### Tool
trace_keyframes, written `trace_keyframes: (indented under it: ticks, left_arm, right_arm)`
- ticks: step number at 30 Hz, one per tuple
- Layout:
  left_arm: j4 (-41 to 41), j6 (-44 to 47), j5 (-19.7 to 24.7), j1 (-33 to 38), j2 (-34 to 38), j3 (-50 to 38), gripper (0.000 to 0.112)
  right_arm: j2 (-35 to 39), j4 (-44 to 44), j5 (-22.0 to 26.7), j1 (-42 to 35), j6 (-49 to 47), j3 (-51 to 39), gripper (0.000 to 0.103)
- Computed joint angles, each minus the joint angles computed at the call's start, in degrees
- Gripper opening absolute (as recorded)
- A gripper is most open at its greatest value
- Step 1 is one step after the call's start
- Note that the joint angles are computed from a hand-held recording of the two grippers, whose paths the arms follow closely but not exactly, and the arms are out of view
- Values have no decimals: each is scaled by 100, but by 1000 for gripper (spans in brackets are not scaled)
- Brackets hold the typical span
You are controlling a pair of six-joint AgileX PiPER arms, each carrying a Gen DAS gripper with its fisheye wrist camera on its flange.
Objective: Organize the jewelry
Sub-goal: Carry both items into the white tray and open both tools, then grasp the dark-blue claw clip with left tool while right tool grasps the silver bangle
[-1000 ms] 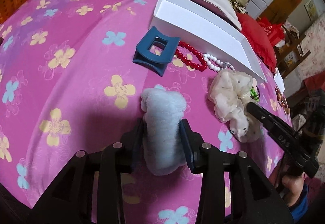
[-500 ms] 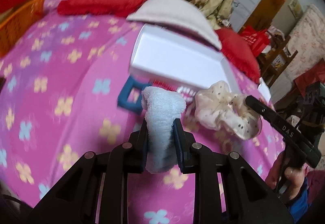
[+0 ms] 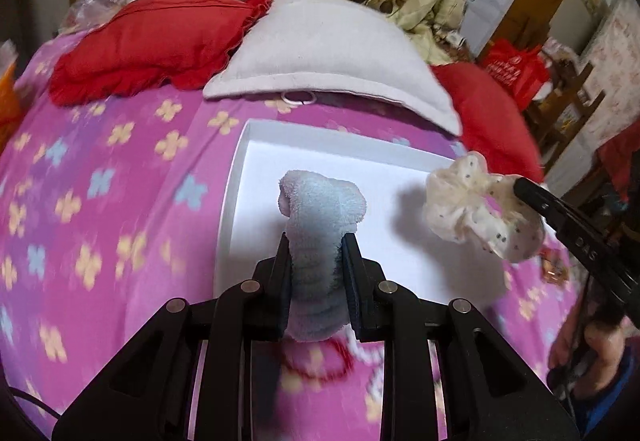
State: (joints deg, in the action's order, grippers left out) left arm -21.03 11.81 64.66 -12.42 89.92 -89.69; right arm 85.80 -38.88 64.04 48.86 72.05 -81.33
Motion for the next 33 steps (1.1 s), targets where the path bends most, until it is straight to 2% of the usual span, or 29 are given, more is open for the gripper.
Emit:
trace_keyframes:
  ticks: [5, 11, 15, 16, 17, 18, 19, 20, 26, 30, 33]
  left_arm:
    - [670, -466, -207, -417, 1045, -863, 22]
    - [1345, -784, -481, -668, 1635, -1200, 23]
    - [1386, -875, -421, -631, 1939, -1523, 28]
    - [1302, -844, -355, -588, 1987, -1602, 31]
    - [1242, -832, -304, -555, 2016, -1659, 40]
    - [1146, -797, -255, -502, 2028, -1699, 45]
    - [959, -704, -223, -419, 1996, -1690, 49]
    - [806, -638, -181, -359, 1977, -1705, 49]
    - [233, -339, 137, 57, 1271, -1466, 49]
    - [241, -59, 170, 364, 251, -785, 49]
    - [272, 240, 129, 642, -657, -1, 57]
  right_arm:
    - [409, 354, -498, -733, -411, -59, 6]
    - [685, 532, -869, -1093, -581, 155, 6]
    - [725, 608, -991, -1258, -660, 391, 6]
    - [724, 676, -1020, -1311, -747, 432, 10]
    - [719, 731, -1024, -1353, -812, 460, 15]
    - [703, 748, -1030, -1363, -819, 484, 28]
    - [638, 692, -1025, -1350, -760, 538, 38]
    - [591, 627, -1006, -1326, -700, 558, 40]
    - [-5, 388, -628, -903, -352, 634, 40]
    - [-585, 126, -132, -66, 198, 923, 43]
    - [-1073, -56, 201, 794, 986, 1406, 44]
